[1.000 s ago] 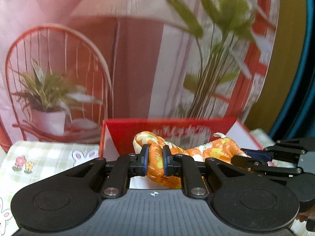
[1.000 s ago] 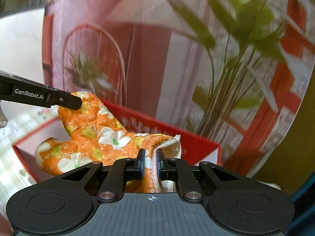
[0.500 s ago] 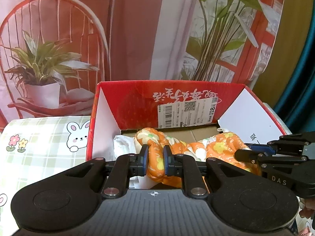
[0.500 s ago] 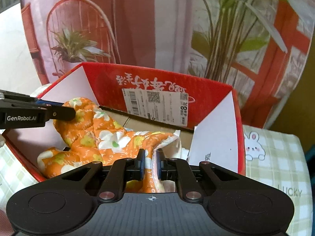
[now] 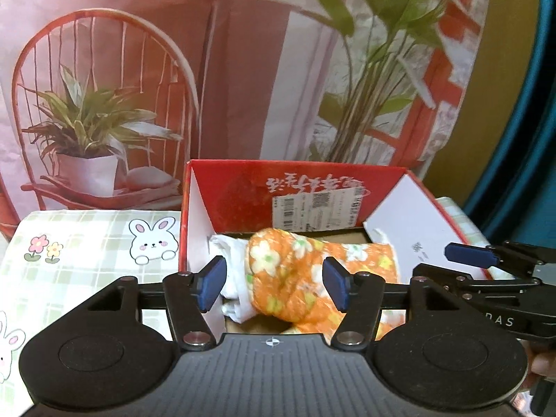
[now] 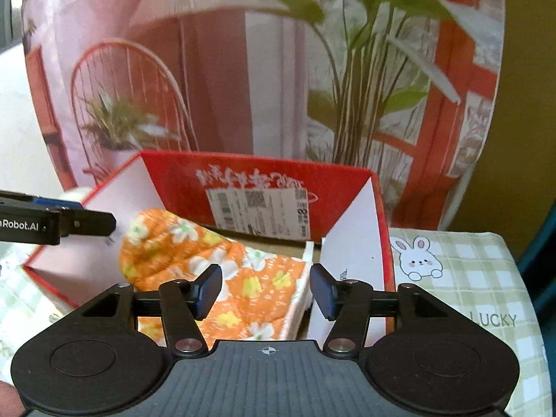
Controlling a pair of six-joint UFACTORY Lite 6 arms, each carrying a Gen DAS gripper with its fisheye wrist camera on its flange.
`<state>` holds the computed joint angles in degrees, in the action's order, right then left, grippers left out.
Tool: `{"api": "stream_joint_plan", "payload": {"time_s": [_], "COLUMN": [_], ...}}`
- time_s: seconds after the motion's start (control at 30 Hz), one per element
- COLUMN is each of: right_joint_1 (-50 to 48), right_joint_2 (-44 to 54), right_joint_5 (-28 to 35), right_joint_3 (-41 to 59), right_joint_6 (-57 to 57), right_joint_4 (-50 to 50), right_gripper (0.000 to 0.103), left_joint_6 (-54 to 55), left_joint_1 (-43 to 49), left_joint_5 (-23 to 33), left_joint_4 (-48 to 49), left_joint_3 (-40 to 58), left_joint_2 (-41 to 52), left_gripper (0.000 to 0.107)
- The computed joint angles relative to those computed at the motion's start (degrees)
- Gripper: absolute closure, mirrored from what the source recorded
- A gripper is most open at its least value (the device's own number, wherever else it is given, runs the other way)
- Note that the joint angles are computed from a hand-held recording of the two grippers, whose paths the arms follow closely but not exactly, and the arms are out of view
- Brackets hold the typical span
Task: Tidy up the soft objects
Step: 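Open both grippers to release the oven mitt and withdraw, then grasp the yellow-wrapped bread with the left gripper while the right grasps the blue panda snack bag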
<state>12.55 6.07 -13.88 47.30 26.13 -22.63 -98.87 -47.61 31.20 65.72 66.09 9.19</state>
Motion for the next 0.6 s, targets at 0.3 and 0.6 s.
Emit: {"api": "stream_joint_plan", "payload": {"time_s": [0.3, 0.6], "right_joint_1": [-1.0, 0.4], "right_joint_2": [-17.6, -27.9], "right_joint_5": [-8.8, -10.5], "right_joint_3": [-18.8, -29.9], "right_joint_6": [7.9, 8.7], "right_joint_4": [-5.9, -8.8], "right_gripper": [0.050, 0.040], "left_joint_6": [-13.6, -22.9], "left_joint_1": [-9.8, -18.7], "left_joint_5": [5.4, 13.0], "left_joint_4": [2.4, 0.8], "left_joint_3": [-14.0, -20.6], "left_joint_2": [-13.3, -15.8], "left_gripper": [0.043, 0.044]}}
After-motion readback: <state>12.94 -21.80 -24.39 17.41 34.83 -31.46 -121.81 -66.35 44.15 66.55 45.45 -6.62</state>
